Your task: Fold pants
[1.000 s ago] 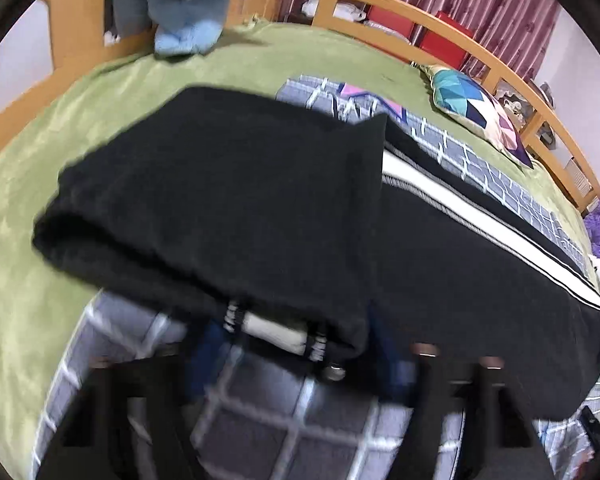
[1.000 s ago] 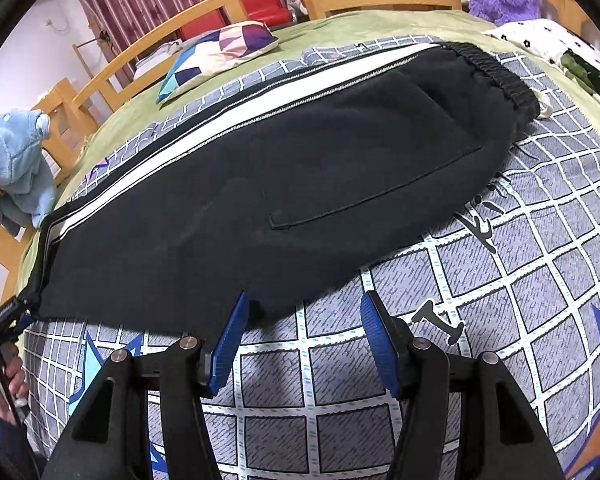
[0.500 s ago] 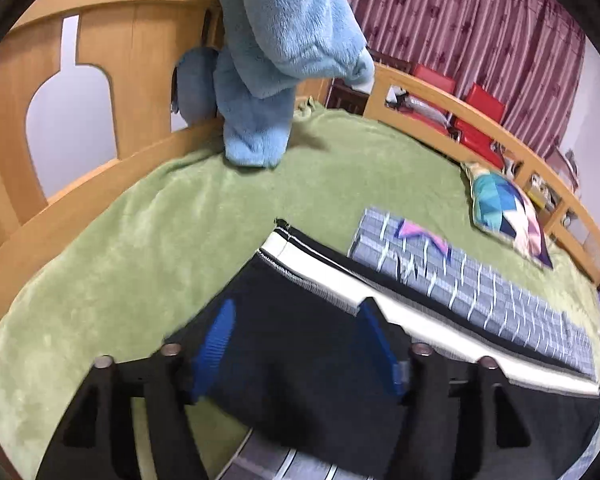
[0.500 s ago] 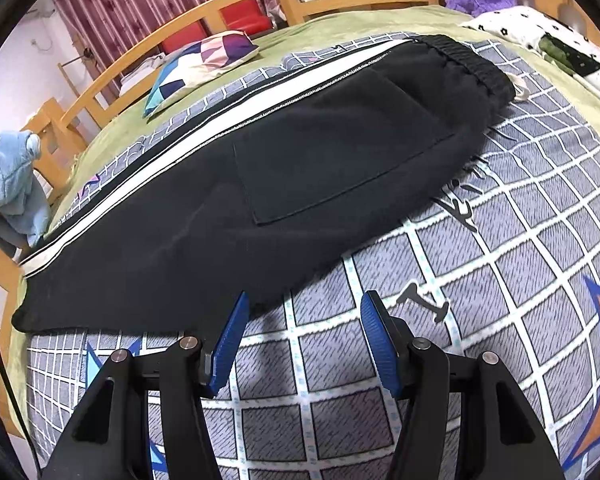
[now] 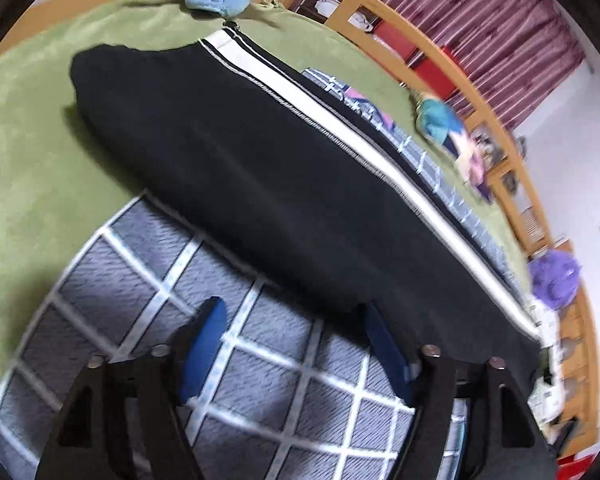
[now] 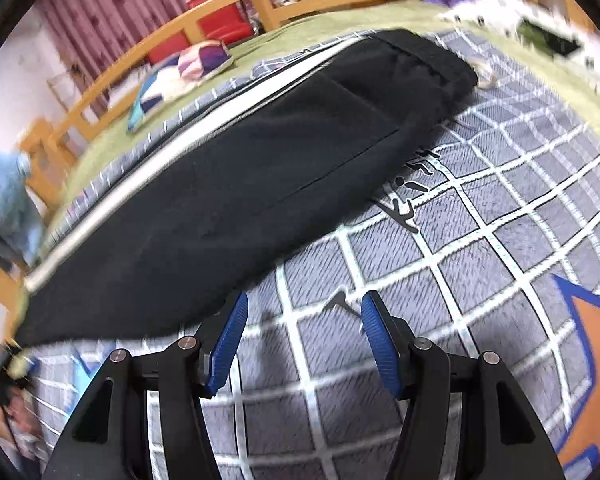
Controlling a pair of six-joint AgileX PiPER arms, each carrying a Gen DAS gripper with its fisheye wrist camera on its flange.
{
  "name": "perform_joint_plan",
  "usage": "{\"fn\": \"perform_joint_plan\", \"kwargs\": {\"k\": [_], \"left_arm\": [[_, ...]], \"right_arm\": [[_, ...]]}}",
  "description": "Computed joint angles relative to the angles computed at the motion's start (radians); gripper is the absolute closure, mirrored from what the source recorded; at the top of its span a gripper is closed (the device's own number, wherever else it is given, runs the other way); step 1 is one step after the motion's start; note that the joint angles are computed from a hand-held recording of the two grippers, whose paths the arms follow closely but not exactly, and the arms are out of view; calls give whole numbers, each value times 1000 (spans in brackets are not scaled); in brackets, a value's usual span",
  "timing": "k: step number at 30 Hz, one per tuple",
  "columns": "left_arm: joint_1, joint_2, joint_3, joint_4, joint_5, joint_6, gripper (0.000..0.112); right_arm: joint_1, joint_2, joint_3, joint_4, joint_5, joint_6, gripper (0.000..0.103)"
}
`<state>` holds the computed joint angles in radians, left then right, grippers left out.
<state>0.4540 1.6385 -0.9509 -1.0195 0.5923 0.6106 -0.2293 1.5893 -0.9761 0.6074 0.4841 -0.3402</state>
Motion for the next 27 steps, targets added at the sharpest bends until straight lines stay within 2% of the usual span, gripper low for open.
{"fn": "perform_joint_plan", "kwargs": {"k": [3, 6, 8, 11, 12, 13, 14, 15, 16, 17, 20, 22, 25, 27], "left_arm": [[31, 64, -38, -134, 36, 73, 36], [31, 132, -95, -219, 24, 93, 39], [15, 170, -131, -256, -4, 98, 42], [-6, 211, -186, -254, -29, 60, 55], [-6, 230, -210, -239, -27, 21, 64], [-8, 240, -223, -230, -27, -4, 76], [-5, 258, -244, -205, -21, -58, 83], [-11, 270, -263, -174, -19, -101, 95], [-8, 279, -275, -152, -6, -121, 101], [0, 270, -270, -158, 5, -108, 102], [17, 167, -223, -145, 38, -75, 103], [16, 82, -198, -72, 57, -102, 103], [20, -74, -130, 94, 101, -148, 103], [92, -196, -25, 106, 187, -92, 103]], "right_arm": [[-80, 81, -60, 208, 29, -154, 42], [-109, 168, -139, 299, 37, -173, 42], [-105, 222, -204, 307, 30, -138, 41], [-93, 304, -302, 318, 19, -99, 42], [-91, 334, -338, 332, 13, -93, 42], [-90, 354, -366, 332, 18, -82, 55], [-87, 380, -406, 293, 22, -32, 81], [-90, 413, -446, 259, 32, 2, 83], [-94, 442, -489, 264, 60, 8, 88], [-114, 447, -496, 310, 87, -16, 90], [-141, 366, -435, 380, 103, -71, 96], [-146, 246, -359, 384, 98, -131, 96], [-131, 54, -250, 244, 88, -86, 96], [-177, -65, -173, 212, 146, -113, 96]]}}
